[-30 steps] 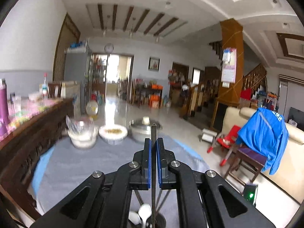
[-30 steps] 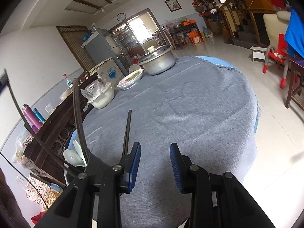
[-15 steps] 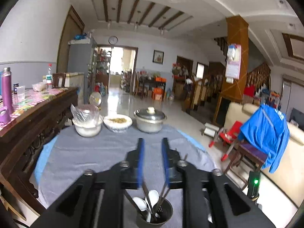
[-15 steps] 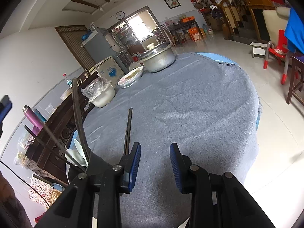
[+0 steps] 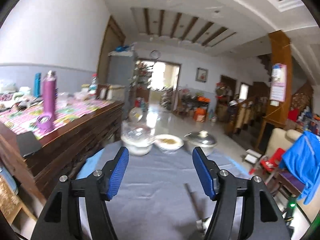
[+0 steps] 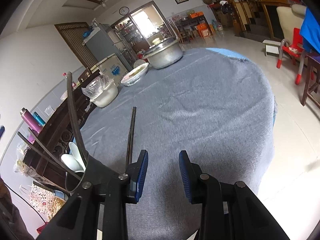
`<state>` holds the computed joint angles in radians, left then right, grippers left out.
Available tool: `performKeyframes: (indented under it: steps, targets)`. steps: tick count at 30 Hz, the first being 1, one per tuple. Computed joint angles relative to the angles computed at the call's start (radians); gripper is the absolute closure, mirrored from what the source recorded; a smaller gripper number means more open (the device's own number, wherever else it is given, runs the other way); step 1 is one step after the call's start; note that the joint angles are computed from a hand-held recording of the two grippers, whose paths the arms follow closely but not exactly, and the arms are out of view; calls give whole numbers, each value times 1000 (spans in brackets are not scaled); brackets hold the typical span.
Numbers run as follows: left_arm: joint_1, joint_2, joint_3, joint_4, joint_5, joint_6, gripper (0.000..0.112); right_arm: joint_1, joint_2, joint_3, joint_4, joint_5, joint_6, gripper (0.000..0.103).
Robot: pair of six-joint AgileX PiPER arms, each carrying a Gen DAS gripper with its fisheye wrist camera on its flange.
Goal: Organize utensils
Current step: 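Open the left gripper to release the chopstick into the cup, then grasp a loose dark chopstick on the cloth with the right gripper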
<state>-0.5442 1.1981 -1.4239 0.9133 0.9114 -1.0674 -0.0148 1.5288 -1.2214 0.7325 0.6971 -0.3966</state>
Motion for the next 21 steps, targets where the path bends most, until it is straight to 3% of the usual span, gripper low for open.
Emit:
performKeyframes:
  steps: [6, 9, 21]
  targets:
    - [308, 66, 50, -394, -126, 228, 45, 23, 74, -53, -39, 9, 33, 69]
    - [391, 137, 63, -524, -149, 331, 45, 33, 116, -97, -60, 13, 49, 69]
    - [461, 353, 84, -710, -191, 458, 45, 60, 294, -279, -87, 54, 100, 69]
